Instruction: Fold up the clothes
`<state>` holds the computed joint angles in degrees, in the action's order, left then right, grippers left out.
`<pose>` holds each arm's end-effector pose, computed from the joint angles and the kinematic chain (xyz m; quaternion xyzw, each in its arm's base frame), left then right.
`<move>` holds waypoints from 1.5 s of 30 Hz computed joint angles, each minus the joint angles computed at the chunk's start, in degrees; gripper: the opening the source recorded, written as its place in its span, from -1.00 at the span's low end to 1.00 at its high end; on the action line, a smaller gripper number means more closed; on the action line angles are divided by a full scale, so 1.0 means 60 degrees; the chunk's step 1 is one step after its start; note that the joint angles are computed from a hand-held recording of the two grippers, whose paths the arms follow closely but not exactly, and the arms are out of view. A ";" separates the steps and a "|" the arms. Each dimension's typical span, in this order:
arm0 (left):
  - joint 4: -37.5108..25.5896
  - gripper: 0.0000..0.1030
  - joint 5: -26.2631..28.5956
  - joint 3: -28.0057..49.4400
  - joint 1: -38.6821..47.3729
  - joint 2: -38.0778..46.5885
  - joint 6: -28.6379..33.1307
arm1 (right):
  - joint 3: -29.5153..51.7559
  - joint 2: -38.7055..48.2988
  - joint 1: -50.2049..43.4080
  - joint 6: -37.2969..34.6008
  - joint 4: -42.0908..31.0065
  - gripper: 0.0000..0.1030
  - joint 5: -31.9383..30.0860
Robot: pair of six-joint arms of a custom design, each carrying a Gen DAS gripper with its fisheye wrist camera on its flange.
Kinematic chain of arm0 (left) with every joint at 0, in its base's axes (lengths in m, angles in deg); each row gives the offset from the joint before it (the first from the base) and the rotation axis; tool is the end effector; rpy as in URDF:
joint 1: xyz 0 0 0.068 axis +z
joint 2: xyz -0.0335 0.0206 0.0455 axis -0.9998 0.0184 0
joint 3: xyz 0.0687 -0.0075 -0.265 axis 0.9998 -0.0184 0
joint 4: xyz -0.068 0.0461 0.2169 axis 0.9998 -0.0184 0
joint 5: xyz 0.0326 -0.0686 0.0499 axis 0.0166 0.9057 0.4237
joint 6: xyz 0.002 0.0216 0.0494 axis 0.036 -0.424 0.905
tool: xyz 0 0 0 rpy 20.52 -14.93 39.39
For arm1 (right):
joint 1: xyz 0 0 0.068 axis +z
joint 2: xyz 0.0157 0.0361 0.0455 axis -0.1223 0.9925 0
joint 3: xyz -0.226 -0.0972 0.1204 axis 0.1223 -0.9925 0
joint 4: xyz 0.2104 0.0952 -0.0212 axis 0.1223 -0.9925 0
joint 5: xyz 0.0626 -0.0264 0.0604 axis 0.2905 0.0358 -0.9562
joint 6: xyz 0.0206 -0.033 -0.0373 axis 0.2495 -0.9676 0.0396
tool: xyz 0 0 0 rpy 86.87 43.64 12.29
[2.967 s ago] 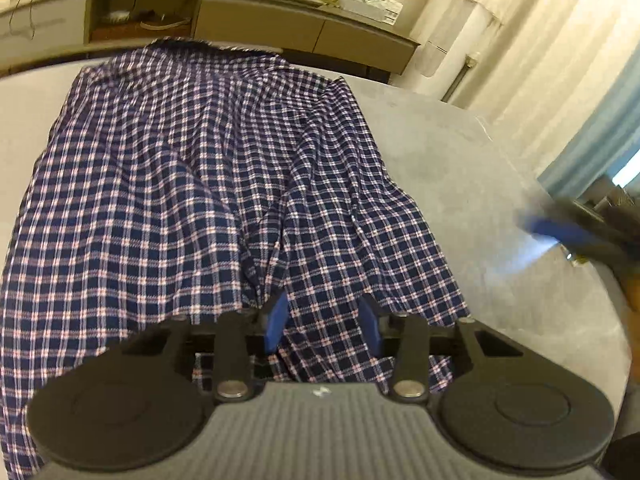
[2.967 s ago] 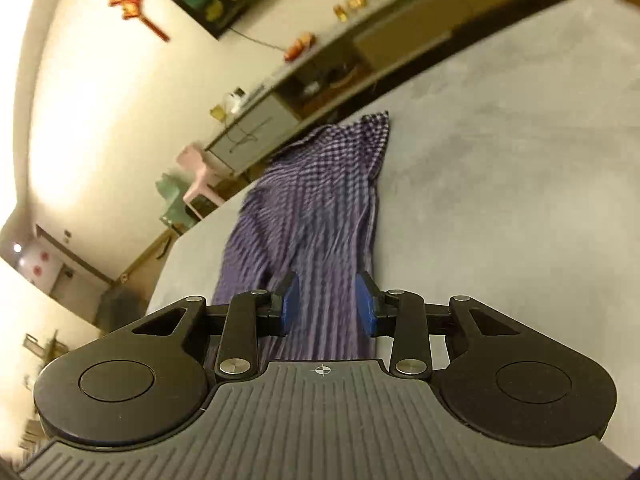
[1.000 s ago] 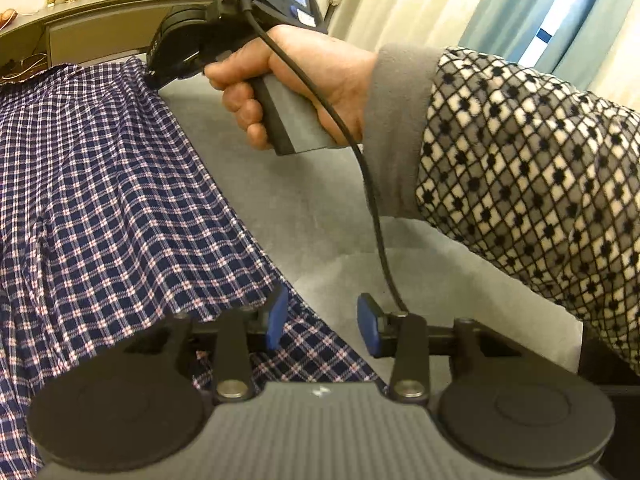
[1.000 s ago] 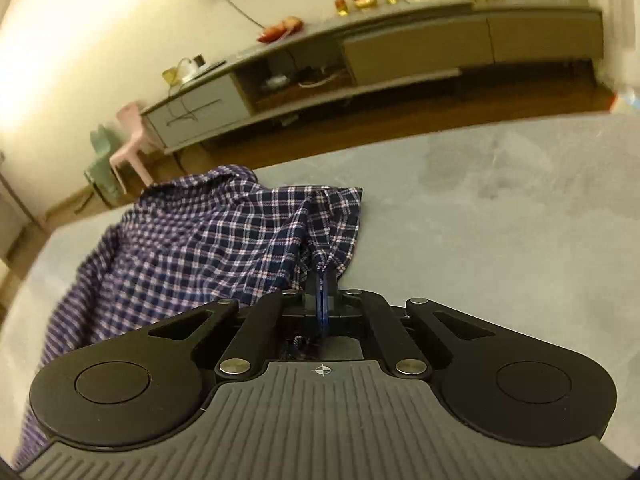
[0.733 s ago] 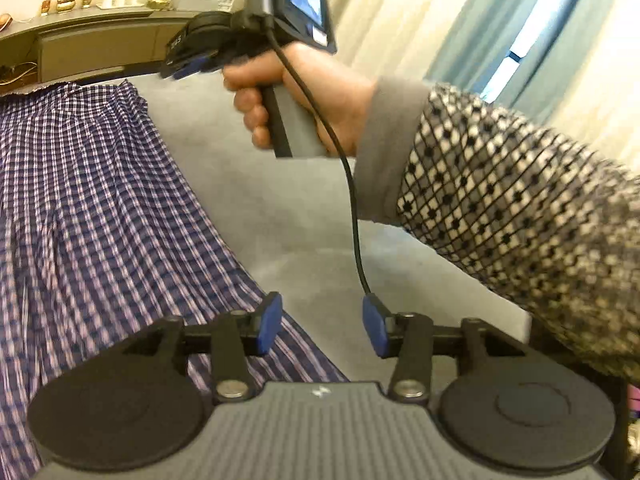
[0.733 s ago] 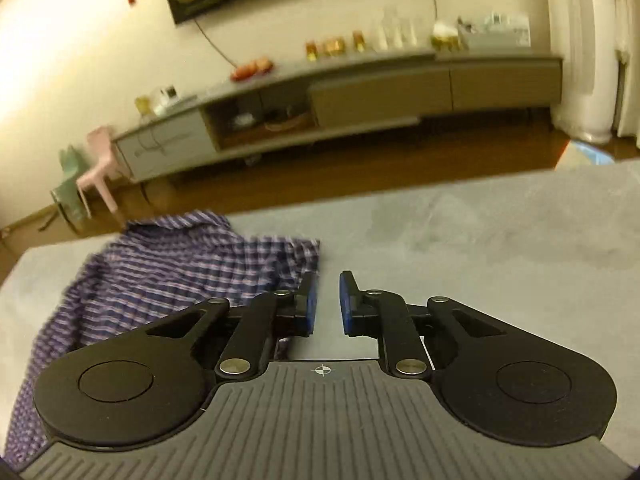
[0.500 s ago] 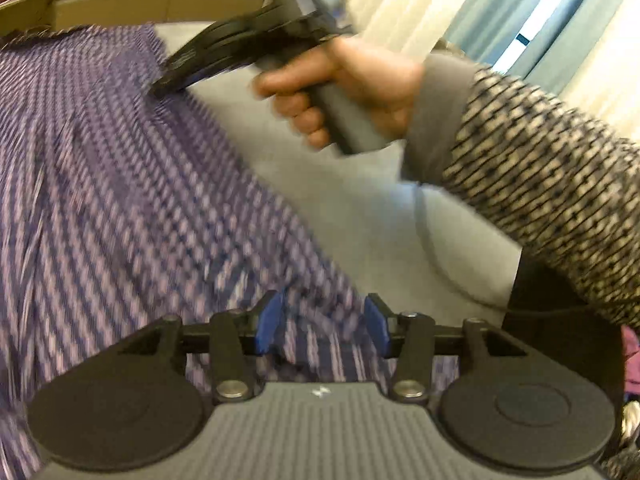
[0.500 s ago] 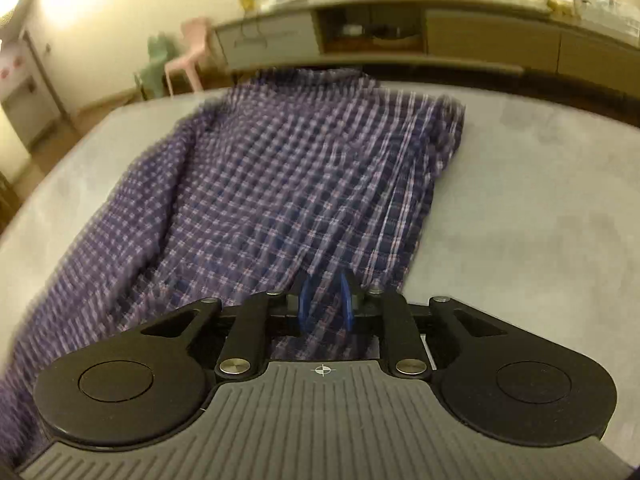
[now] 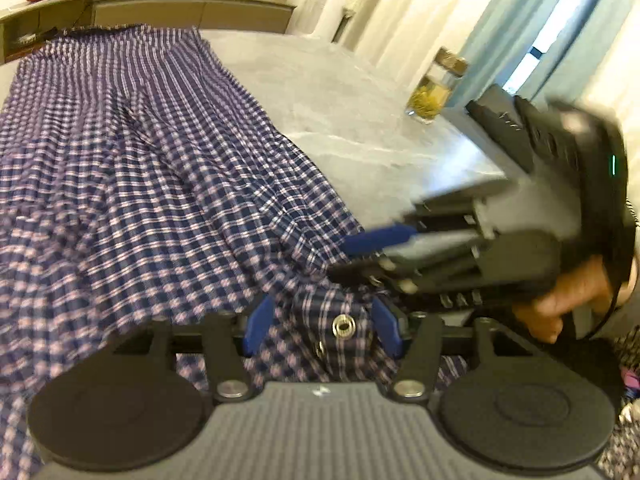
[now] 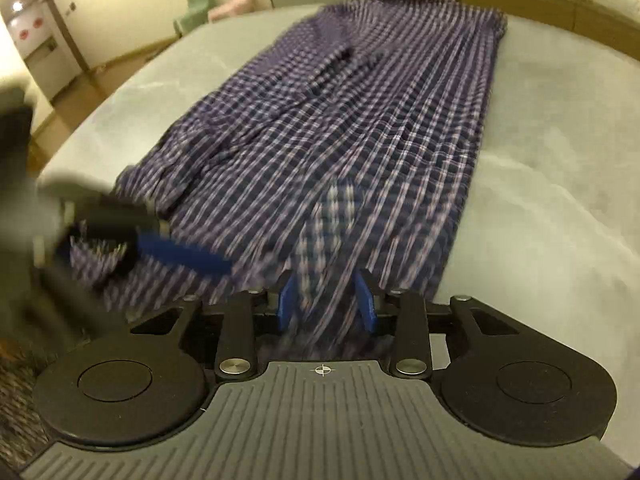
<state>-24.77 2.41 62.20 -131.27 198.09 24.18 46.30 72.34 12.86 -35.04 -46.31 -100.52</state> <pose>0.2223 -0.2066 0.0982 0.1695 0.9095 -0.2378 0.2960 0.2908 0.1170 0.1706 -0.2540 0.9088 0.1871 0.2731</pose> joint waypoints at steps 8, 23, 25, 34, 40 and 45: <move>-0.1091 0.18 -0.0111 -0.4448 0.2612 -0.6023 -0.1320 | -0.3402 -0.4067 -0.1259 0.2055 -0.0042 0.11 -0.0925; -0.1803 -0.12 0.0720 -0.5450 0.2780 -0.6117 -0.2254 | -0.3386 -0.2228 -0.1929 0.3925 -0.0649 -0.18 -0.2761; -0.1813 -0.77 0.0894 -0.5363 0.2742 -0.5834 -0.2064 | -0.3436 -0.2185 -0.1811 0.3841 -0.0596 -0.64 -0.3167; -0.2981 -0.86 0.5030 -0.3811 0.5952 -0.6533 -0.1121 | -0.1844 -0.2826 -0.2199 0.3063 -0.2023 -1.00 -0.4149; -0.1337 -0.86 0.4651 0.0672 0.7141 -0.2466 -0.2969 | 0.2674 0.0027 -0.2276 0.4276 -0.0867 -1.00 -0.4350; -0.1851 -0.69 0.3709 0.3609 0.7521 0.1144 -0.3689 | 0.7406 0.4262 -0.2193 0.5861 -0.0556 -0.70 -0.3449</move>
